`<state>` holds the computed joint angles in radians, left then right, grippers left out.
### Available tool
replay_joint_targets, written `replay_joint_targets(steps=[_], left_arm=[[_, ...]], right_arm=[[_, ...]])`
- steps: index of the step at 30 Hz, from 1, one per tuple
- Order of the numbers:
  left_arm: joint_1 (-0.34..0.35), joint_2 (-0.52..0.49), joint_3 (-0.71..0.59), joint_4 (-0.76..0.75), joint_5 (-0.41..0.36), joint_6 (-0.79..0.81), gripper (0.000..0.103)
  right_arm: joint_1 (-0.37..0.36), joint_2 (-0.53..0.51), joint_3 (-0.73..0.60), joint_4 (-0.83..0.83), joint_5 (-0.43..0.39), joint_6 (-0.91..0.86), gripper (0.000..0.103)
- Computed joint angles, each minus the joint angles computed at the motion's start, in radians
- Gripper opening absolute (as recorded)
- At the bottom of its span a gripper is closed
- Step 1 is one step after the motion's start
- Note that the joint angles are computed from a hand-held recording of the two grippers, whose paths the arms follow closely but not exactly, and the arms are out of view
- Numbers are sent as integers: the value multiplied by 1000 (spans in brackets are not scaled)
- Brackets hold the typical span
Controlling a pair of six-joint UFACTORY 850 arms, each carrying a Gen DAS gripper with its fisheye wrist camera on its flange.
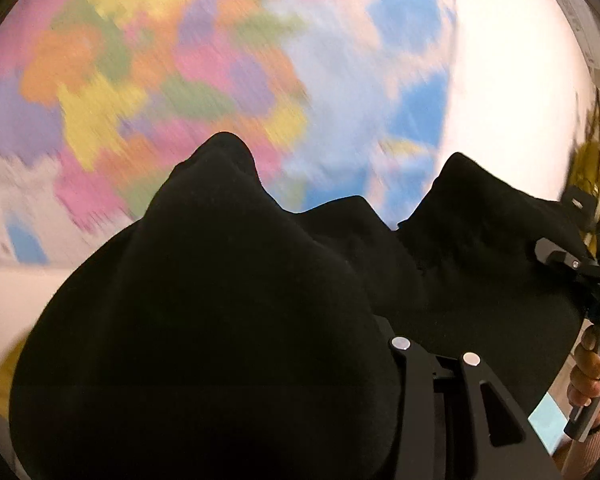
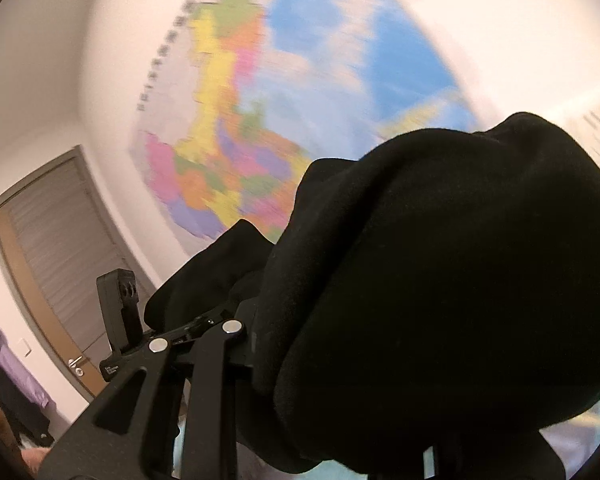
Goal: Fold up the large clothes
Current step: 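Lift the black jacket bundle with both grippers and carry it toward the clothes stack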
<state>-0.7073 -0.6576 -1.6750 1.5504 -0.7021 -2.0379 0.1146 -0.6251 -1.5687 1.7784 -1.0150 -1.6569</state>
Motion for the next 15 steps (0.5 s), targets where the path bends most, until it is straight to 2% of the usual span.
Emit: replay_joint_targets(steps=[4,8,10,13,15], left_arm=[[29,110,94,23,-78,-34,43],[86,202,162,27,-190,-5,43],[116,237,200,41,-219,-25,43],[168,299,312,98,-297,-123,43],[207,321,412,142,-323,-225,45]], right_arm=[[81,-71,-164,36,-21,25,25],[176,-204,-411,53,-12,97,25],[228,-282,-532,73,-2,94,25],[296,-412,-704,51,19,139,25],[334,-531,-839,-20,21,251,25]])
